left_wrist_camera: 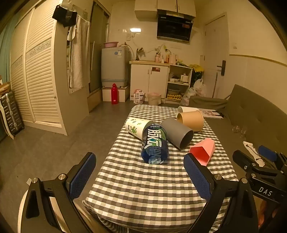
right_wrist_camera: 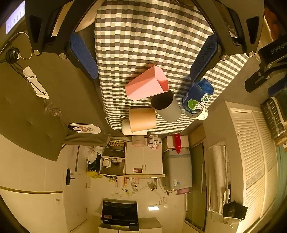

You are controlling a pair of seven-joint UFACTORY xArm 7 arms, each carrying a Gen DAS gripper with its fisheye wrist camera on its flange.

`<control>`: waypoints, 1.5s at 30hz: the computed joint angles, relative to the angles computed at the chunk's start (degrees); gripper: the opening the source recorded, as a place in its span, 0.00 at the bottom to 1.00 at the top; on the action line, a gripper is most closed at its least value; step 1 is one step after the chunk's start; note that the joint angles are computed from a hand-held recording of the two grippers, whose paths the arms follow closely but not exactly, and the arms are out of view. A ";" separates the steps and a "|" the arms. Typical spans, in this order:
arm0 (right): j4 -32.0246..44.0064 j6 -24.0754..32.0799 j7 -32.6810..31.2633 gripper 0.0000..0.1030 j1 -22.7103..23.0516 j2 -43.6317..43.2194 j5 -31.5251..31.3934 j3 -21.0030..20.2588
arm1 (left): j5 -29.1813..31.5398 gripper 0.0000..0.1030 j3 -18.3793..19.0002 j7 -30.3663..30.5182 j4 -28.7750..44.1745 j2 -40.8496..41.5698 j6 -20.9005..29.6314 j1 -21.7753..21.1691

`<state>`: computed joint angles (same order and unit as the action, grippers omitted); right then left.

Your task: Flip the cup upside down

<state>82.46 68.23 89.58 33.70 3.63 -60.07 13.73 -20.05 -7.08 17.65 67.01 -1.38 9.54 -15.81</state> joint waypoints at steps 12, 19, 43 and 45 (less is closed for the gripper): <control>-0.24 -0.29 0.19 1.00 0.08 0.18 0.27 -0.10 | 0.36 0.98 -0.37 -0.01 -0.66 0.60 -2.18 -0.28; -0.10 -0.19 -0.10 1.00 0.13 0.19 0.37 -0.09 | -0.65 0.98 -0.22 0.89 -0.41 0.33 -1.55 -0.23; 0.39 -0.49 -0.29 1.00 0.38 0.73 0.28 -0.37 | -0.44 0.98 -0.11 0.74 -0.57 0.21 -1.39 -0.22; 0.38 -0.43 -0.36 1.00 0.40 0.64 0.32 -0.37 | -0.43 0.98 -0.11 0.71 -0.56 0.23 -1.36 -0.21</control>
